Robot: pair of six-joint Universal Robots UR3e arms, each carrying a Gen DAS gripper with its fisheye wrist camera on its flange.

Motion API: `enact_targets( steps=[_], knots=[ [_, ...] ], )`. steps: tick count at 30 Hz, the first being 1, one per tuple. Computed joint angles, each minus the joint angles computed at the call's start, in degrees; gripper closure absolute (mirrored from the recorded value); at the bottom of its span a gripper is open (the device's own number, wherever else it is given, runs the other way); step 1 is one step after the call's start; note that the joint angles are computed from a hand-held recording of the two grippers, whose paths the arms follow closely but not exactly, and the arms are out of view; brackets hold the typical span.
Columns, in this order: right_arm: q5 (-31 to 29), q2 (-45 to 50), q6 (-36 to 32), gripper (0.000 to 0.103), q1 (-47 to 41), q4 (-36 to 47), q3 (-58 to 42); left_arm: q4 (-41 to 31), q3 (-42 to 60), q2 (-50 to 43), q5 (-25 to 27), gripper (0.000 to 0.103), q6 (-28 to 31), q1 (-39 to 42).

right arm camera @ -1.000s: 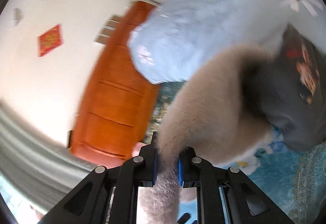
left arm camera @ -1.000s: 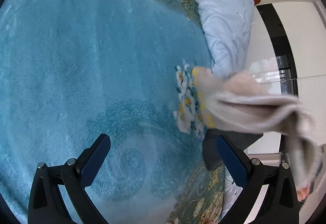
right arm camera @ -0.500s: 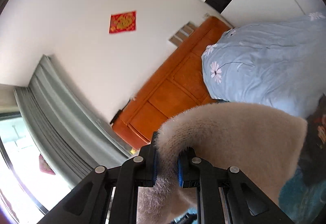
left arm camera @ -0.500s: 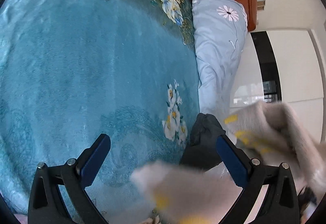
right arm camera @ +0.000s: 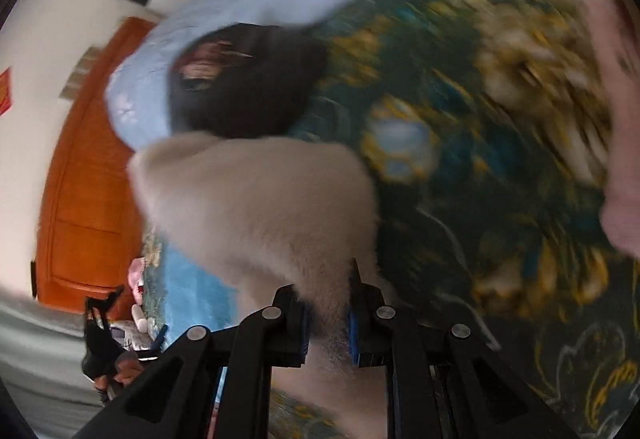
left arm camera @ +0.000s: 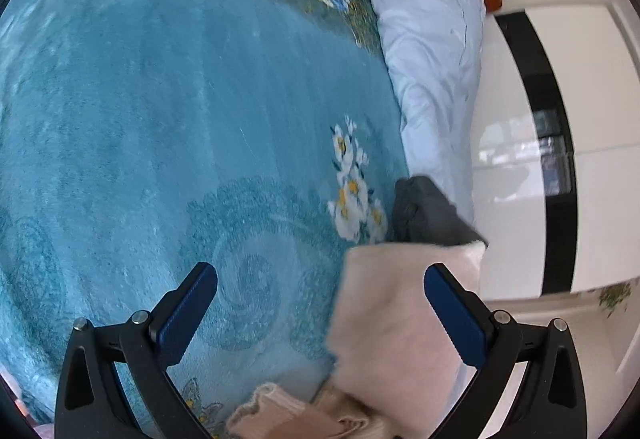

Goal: Fold clothes

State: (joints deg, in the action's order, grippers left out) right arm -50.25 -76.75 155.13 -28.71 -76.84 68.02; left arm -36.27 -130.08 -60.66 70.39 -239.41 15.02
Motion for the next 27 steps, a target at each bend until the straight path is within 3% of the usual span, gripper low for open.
enact_targets(
  steps=[6, 10, 12, 18, 22, 25, 27],
  knots=[
    [-3.48, 4.2, -3.64, 0.083, 3.8, 5.96, -12.46, -1.44, 10.25, -11.79, 7.7, 0.0, 1.96, -10.92],
    [-6.53, 3.14, -9.16, 0.081, 4.5, 5.83, -17.77, -1.47, 9.25, -11.15, 7.13, 0.0, 1.4, -9.92],
    [-6.9, 0.59, -10.99, 0.073, 4.76, 4.45, -18.04, -1.59, 8.53, -10.46, 6.54, 0.0, 0.81, -9.08],
    [-10.65, -1.98, -9.26, 0.046, 19.12, -15.18, -9.22, -3.11, 8.82, -9.65, 7.73, 0.0, 0.03, -9.32],
    [-16.84, 6.35, -6.18, 0.045, 30.88, -26.52, -12.73, -4.26, 7.62, -7.11, 7.86, 0.0, -0.23, -8.23],
    [-26.47, 12.76, -7.34, 0.044, 38.58, -34.58, -16.41, -4.13, 5.42, -4.57, 6.73, 0.0, -0.99, -6.37],
    [-29.67, 16.48, -8.41, 0.044, 40.92, -34.7, -20.17, -3.92, 4.35, -3.46, 6.16, 0.0, -1.6, -5.66]
  ],
)
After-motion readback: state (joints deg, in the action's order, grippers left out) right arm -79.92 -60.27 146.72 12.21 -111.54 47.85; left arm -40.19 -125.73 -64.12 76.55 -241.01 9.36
